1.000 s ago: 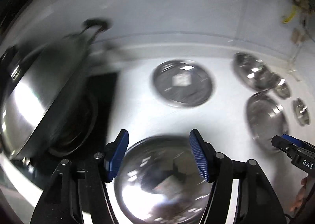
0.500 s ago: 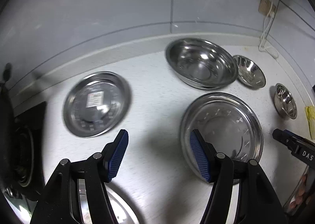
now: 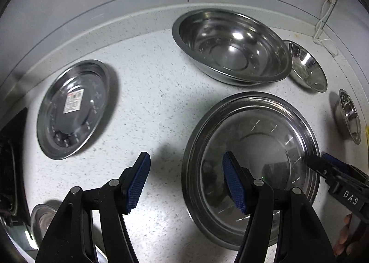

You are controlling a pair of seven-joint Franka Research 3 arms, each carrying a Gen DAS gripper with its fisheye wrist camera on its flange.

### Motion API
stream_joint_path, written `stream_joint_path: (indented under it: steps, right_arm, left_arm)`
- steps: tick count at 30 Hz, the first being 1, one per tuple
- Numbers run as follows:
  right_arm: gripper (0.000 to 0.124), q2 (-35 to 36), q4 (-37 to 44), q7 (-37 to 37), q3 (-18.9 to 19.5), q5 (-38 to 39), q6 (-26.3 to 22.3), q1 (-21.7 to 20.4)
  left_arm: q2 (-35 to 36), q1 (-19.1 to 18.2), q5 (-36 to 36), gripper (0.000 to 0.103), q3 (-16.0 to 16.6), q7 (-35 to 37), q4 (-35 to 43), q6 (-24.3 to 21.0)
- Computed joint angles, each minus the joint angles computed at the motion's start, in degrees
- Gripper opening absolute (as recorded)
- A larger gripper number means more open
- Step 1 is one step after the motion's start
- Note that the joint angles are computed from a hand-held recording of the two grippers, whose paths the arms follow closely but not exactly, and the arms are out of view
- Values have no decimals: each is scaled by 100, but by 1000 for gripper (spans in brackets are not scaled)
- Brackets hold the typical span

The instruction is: Organize plates and bowls

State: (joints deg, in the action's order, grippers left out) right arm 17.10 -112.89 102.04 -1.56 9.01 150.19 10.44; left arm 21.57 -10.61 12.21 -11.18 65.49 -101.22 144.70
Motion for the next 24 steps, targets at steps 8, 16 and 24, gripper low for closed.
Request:
stream_joint_path:
  steps: [8, 16, 24]
  right_arm:
    - [9, -48, 86, -64, 20, -172, -318, 117]
    - [9, -466, -116, -86, 115, -430, -330, 268]
    - [9, -825, -123, -572, 529, 11, -363, 522]
  left_arm:
    - [156, 47, -240, 9, -52, 156, 204, -311]
    - [-569, 147, -167, 9, 23, 71, -561, -70]
    - [-2085, 509, 13, 9, 306, -231, -2045, 178]
